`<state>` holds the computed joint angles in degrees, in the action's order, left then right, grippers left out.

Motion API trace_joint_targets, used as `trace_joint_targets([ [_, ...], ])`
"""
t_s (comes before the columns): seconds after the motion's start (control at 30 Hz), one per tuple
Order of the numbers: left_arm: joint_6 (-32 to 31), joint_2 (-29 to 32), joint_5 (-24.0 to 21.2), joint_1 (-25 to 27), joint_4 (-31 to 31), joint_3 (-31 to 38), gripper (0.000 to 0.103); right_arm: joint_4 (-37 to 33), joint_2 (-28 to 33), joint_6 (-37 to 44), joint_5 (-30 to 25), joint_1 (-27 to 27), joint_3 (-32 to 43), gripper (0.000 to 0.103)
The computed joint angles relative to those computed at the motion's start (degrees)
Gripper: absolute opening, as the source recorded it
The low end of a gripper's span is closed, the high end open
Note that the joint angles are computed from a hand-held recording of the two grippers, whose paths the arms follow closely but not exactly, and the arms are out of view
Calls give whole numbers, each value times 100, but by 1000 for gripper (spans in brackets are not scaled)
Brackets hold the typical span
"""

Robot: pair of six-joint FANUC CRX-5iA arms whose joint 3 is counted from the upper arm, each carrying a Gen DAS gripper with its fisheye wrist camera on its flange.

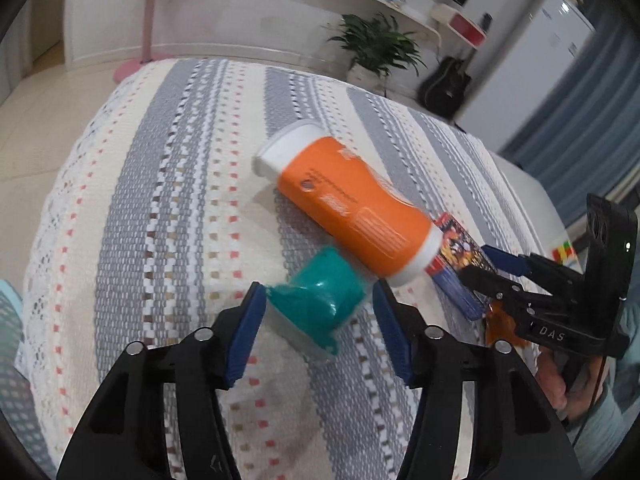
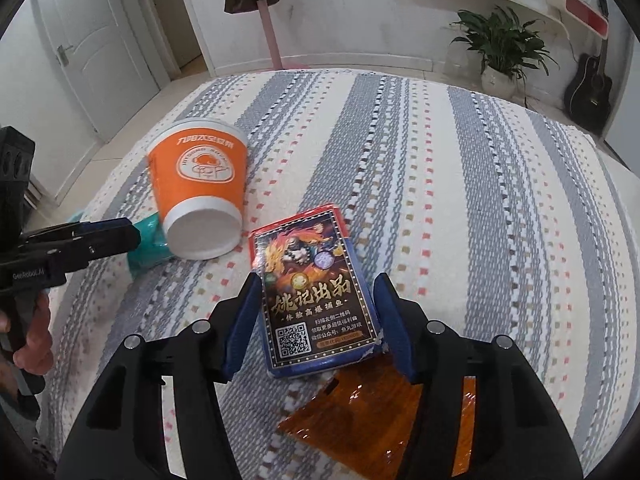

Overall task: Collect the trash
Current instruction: 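Grasp teal clay pack with left gripper while right gripper grasps red-blue card box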

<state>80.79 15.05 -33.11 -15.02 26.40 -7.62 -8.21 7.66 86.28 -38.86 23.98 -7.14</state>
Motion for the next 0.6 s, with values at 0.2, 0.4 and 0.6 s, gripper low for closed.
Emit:
trace_joint_targets([
  [0.2, 646, 109, 31, -223, -1143, 400, 75, 389, -235, -211, 249, 167, -351, 55],
  [0.4, 1008, 215, 43, -380, -1617, 575, 75, 504, -333, -312, 581, 233, -616, 55],
  [0.6, 461, 148, -81, -385, -1345, 484, 59, 358, -393, -270, 723, 222, -743, 56],
])
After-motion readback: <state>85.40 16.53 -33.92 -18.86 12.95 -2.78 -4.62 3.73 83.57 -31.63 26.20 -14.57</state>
